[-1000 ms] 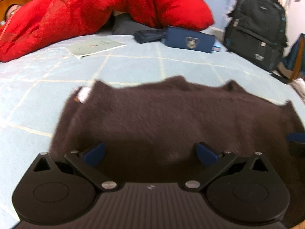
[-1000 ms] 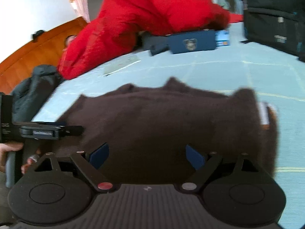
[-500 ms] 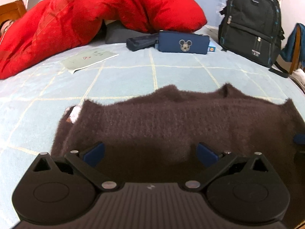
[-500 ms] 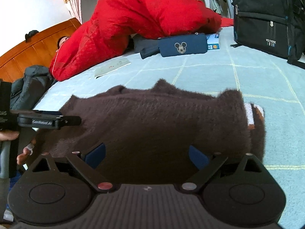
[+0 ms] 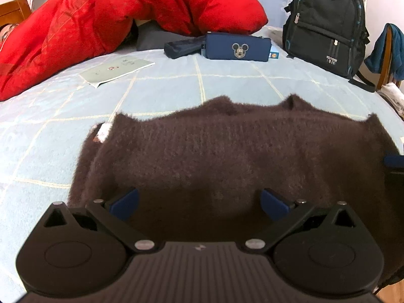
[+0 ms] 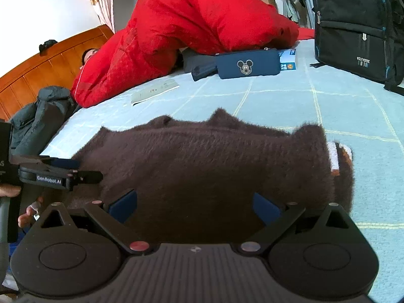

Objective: Fold clothes

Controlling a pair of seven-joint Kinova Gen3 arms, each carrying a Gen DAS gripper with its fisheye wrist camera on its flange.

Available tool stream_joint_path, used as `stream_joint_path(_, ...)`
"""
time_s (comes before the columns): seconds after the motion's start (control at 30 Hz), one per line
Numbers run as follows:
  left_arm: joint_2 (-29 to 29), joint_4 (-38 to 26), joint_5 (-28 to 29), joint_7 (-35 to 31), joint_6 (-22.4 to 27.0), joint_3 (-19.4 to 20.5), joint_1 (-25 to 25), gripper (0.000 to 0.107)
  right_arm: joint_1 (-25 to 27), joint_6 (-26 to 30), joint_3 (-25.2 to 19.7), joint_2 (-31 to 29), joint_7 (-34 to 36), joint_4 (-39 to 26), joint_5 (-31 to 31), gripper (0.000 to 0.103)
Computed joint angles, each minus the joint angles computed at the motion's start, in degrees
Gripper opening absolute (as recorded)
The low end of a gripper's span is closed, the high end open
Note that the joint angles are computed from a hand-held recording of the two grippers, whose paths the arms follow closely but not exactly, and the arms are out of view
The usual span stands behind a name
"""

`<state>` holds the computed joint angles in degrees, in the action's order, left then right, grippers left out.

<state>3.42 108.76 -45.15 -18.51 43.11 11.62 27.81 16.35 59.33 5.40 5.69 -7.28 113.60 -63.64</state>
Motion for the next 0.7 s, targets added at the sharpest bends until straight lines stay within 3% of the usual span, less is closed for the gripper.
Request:
stream_joint_path(0.33,1.1,-0.3,2.4,-3.8,-4.0,-1.5,-1.9,0.102,0.2,0.3,0.1,0.1,0.2,-0.1,-0.5,0.101)
stream_joint_path(0.47,2.9,-2.3,1.5,-5.3,-3.5,-2.7,-2.0,0.102,0.1,0.2,0.0,0.0,0.2,-0.1,-0.5,0.102)
stream_joint_path(0.63,4.9,-5.6,-2.9,-2.8,0.9,-4.4,-0.2,0.102,-0.3,-1.1,0.1,-1.0,-0.4,-0.1,0.0,0.102)
stream_joint_path(0.7,3.7,-4.9,-2.9,-4.2,-0.2,-4.3,-0.3,0.102,0.0,-0.2,0.4,-1.2,0.6,0.0,-0.4,0.103)
